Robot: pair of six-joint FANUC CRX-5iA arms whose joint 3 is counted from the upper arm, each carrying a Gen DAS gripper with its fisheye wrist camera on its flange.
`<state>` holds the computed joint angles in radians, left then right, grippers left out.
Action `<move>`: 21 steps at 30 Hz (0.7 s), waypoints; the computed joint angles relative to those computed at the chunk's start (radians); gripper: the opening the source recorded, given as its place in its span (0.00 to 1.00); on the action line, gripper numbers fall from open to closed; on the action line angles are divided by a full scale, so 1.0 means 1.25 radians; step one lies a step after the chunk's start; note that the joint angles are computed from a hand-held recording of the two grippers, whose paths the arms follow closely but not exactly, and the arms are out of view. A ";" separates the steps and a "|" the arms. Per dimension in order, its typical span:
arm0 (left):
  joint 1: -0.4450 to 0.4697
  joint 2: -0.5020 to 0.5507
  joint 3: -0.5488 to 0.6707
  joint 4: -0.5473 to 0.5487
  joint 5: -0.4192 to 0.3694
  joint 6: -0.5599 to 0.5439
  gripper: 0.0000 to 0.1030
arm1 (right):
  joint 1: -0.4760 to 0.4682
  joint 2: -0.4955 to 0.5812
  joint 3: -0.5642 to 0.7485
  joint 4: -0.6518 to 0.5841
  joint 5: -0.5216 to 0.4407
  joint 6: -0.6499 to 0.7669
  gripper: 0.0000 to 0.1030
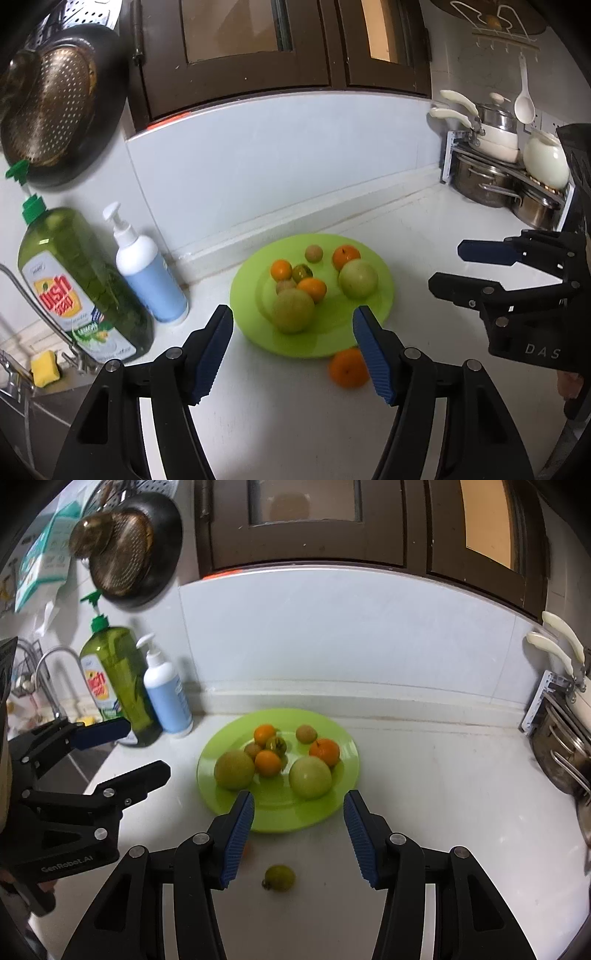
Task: Organize fruits
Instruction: 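Move both tools toward the last orange and small green lime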
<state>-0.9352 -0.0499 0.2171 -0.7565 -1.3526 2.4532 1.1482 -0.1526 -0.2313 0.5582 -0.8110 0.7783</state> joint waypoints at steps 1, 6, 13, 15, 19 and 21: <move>-0.004 -0.002 -0.005 -0.001 -0.004 0.004 0.65 | 0.006 -0.005 -0.009 0.008 -0.003 -0.006 0.50; -0.024 -0.015 -0.036 0.003 -0.007 0.015 0.65 | 0.037 -0.022 -0.044 0.037 -0.021 -0.036 0.50; -0.034 -0.030 -0.080 0.023 0.032 -0.010 0.65 | 0.053 -0.027 -0.054 -0.031 -0.046 -0.003 0.50; -0.035 -0.028 -0.089 0.029 0.040 -0.033 0.65 | 0.055 -0.025 -0.055 -0.044 -0.050 0.002 0.50; -0.017 -0.028 -0.109 0.059 0.069 -0.066 0.65 | 0.057 -0.015 -0.055 -0.060 -0.058 0.015 0.50; -0.005 -0.028 -0.120 0.073 0.086 -0.074 0.64 | 0.055 -0.008 -0.050 -0.076 -0.061 0.026 0.50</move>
